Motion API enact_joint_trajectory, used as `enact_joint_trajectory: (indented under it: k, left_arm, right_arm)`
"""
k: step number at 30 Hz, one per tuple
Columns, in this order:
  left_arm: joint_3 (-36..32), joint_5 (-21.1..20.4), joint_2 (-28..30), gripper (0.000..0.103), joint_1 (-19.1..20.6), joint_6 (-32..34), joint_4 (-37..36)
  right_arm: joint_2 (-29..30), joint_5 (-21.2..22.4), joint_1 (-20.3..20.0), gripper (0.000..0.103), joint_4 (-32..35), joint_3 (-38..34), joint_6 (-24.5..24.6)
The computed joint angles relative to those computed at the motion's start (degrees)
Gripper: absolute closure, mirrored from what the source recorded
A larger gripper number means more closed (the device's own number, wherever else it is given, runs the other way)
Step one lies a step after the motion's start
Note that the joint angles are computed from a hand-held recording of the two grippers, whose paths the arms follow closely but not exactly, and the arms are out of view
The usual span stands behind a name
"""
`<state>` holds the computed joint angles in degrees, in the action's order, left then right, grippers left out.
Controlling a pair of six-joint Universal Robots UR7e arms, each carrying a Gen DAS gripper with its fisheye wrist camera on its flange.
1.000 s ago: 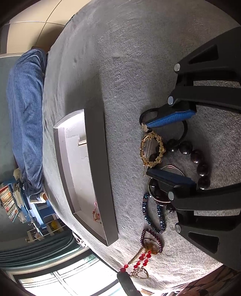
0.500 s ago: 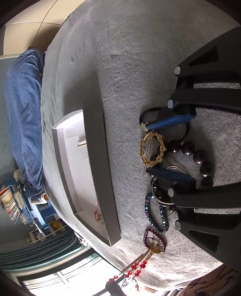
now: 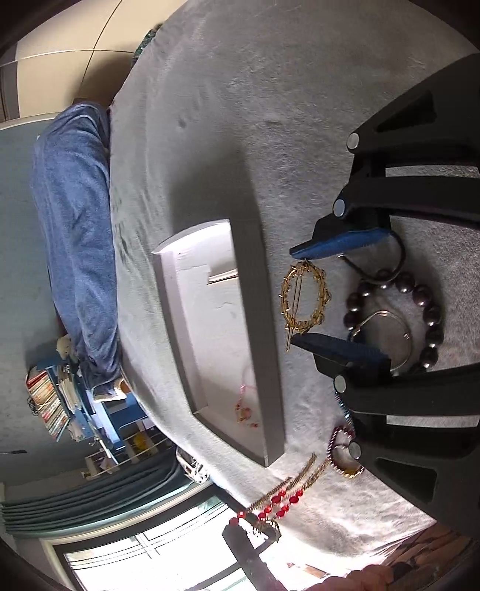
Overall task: Organize jewelry
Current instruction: 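Carry brooch and necklace into the tray and open both grippers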
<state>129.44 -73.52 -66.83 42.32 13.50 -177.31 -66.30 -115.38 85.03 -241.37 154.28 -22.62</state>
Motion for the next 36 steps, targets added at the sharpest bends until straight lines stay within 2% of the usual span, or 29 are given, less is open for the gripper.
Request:
enact_joint_trajectory:
  k: [9,18,29,36]
  left_arm:
    - [-4.12,-0.89,2.88,0.095,-0.59,1.68,-0.5]
    - [-9.65,-2.49,6.89,0.095,-0.01,1.66,-0.31]
    - [-16.72,-1.16,13.4,0.095,1.28,3.93,0.28]
    - [-21.72,-0.36,17.4,0.095,2.75,4.23,1.63]
  right_arm:
    - [-4.81,-1.3,2.89,0.062,8.21,-3.19,1.01]
    - [-5.5,-3.2,6.15,0.062,15.35,-9.39,-0.77]
    - [-3.53,-1.57,6.24,0.062,23.36,-17.56,-1.41]
    - [-1.84,-0.96,4.76,0.062,27.19,-21.52,-1.27]
